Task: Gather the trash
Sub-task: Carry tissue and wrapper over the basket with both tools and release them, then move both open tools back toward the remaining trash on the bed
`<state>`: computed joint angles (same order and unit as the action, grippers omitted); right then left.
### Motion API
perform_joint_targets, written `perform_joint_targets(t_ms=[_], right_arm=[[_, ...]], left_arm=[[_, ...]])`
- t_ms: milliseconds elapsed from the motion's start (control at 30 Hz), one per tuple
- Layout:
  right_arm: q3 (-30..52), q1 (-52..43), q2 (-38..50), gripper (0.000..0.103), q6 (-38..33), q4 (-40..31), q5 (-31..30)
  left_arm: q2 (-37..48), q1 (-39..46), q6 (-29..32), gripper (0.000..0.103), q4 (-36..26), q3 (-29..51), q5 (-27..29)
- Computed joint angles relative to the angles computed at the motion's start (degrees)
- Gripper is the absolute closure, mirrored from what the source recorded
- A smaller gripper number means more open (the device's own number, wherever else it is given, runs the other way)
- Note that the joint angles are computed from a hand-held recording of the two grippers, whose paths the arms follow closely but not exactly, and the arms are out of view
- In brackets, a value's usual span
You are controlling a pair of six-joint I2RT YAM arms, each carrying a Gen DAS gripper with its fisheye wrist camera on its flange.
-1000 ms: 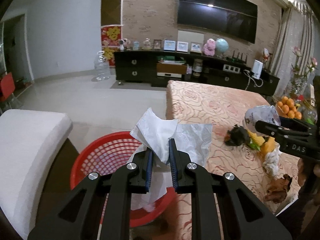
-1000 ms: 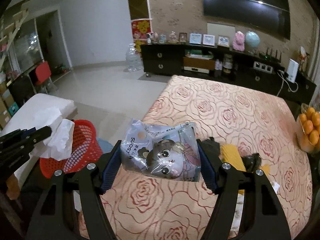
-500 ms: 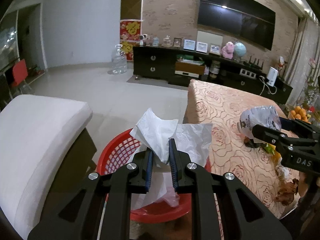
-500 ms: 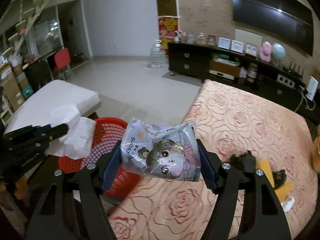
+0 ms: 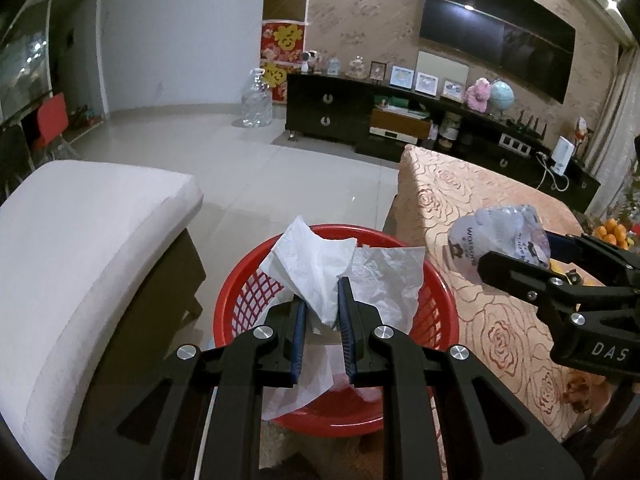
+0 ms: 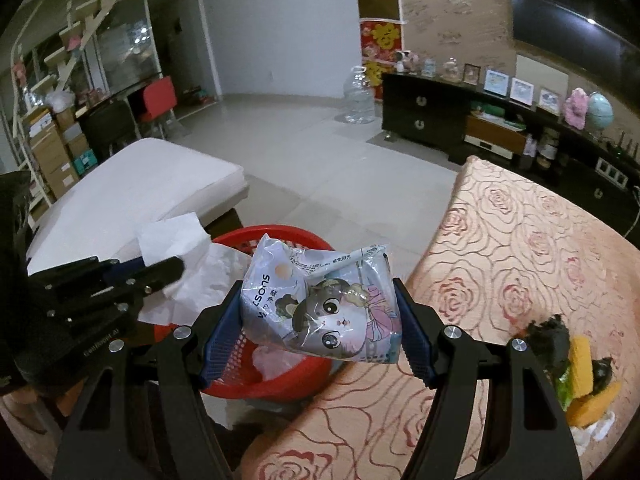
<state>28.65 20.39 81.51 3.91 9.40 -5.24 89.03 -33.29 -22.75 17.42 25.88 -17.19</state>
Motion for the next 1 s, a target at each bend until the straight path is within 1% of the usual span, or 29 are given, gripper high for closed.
perform_joint_targets(t_ms=[267, 533, 600, 700, 733, 800, 867, 900, 967, 1000], right_arm=[[4.68, 1.73, 6.56, 0.035, 1.08, 0.16, -1.52], [6.88, 1.13, 11.48, 0.034, 1.35, 0.54, -3.94], [7.14, 0.88, 12.06, 0.033, 1.51, 0.46, -4.46], [7.34, 0.06, 12.73, 0.029, 2.0, 0.76, -5.81], [7.22, -0.22, 12.67, 0.028, 2.05, 0.82, -6.1], [6.85, -0.48, 12.55, 0.028, 2.1, 1.19, -6.28], [6.34, -0.81, 12.24, 0.028, 2.15, 1.46, -6.71], [6.13, -0.9, 11.96, 0.028, 2.16, 1.43, -6.67], [5.26, -1.12, 11.04, 0.028, 2.15, 1.71, -6.47], [4.76, -1.35, 10.5, 0.028, 2.08, 1.89, -6.45]], left_arm=[[3.74, 2.07, -0.61, 0.088, 0.18, 1.23, 1.35], [7.33, 3.18, -1.05, 0.088, 0.44, 2.47, 3.02], [7.61, 3.77, -1.27, 0.087, 0.3, 2.58, 3.56], [8.05, 4.52, -1.57, 0.079, -0.22, 3.29, 4.1], [8.07, 4.52, -1.74, 0.073, -0.24, 3.27, 3.87], [8.09, 4.56, -2.11, 0.067, -0.2, 3.17, 3.6], [7.89, 4.63, -2.47, 0.056, -0.11, 2.92, 3.37], [7.74, 4.61, -2.75, 0.055, -0.11, 2.78, 3.16], [7.39, 4.68, -3.2, 0.047, 0.09, 2.3, 2.95], [7.19, 4.41, -3.56, 0.046, 0.23, 2.06, 2.53]])
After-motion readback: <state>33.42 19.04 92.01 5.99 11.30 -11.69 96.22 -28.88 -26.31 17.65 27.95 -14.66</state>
